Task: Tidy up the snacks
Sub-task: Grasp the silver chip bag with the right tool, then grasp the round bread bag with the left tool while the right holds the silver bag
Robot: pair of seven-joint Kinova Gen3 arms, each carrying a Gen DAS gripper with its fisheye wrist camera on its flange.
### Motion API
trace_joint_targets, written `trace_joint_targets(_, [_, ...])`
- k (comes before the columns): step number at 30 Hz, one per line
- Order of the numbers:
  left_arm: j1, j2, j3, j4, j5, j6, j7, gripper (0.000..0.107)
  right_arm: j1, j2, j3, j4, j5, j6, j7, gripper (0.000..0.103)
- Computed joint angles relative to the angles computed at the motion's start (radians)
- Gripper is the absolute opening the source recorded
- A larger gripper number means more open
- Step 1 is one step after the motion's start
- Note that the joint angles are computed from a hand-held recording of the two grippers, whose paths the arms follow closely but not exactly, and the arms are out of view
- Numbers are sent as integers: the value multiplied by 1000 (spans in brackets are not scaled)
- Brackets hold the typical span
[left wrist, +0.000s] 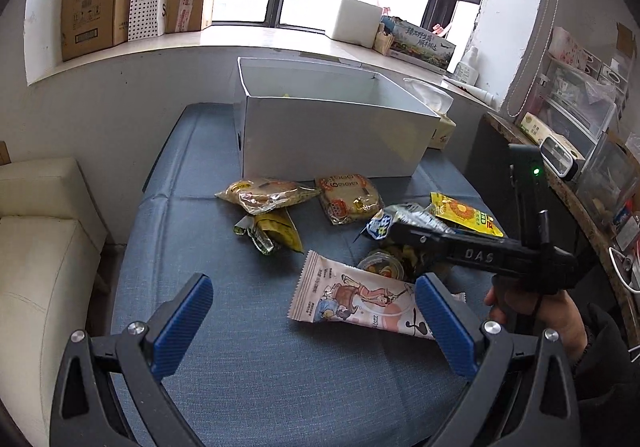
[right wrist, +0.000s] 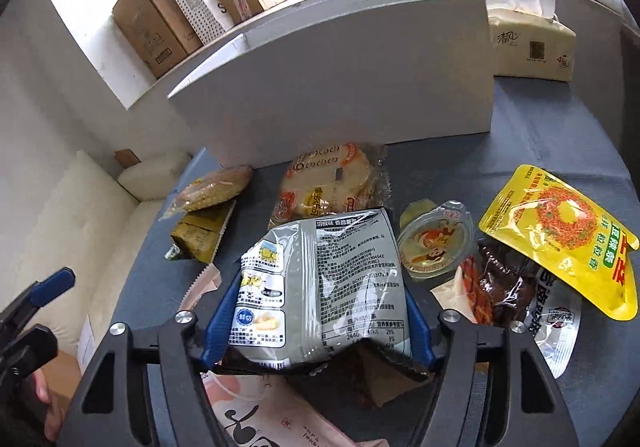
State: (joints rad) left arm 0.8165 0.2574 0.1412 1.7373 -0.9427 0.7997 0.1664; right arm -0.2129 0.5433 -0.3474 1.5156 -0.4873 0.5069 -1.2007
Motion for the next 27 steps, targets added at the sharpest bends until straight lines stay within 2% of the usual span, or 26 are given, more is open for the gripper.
trace_joint_targets(5, [-6,17,4,-19,14,-9,-46,103,92,-35,-67,22,-80,-26,81,74])
trace_joint_targets(10, [-27,57,11,-78,123,-52,-196,103,160,-80,-105,63,-168,-37,186,74])
trace_joint_targets(16, [24,128,-28,-176,161,6,-338,103,247,-135,-133,135,-321,-18,348,74])
trace_joint_targets(21, [-27,139,-76,-198,233,-7,-391,103,327,-191,-150,232,-485,-16,510,74])
trace_joint_targets(24, [-59,189,-108,-275,266,64,-418,103,356,-212,-147,275,-578,-2,587,74])
trace_joint_targets(27, [-123,247,-114,-365,339,99,-463,103,342,-222,-117,290,-611,9,619,74])
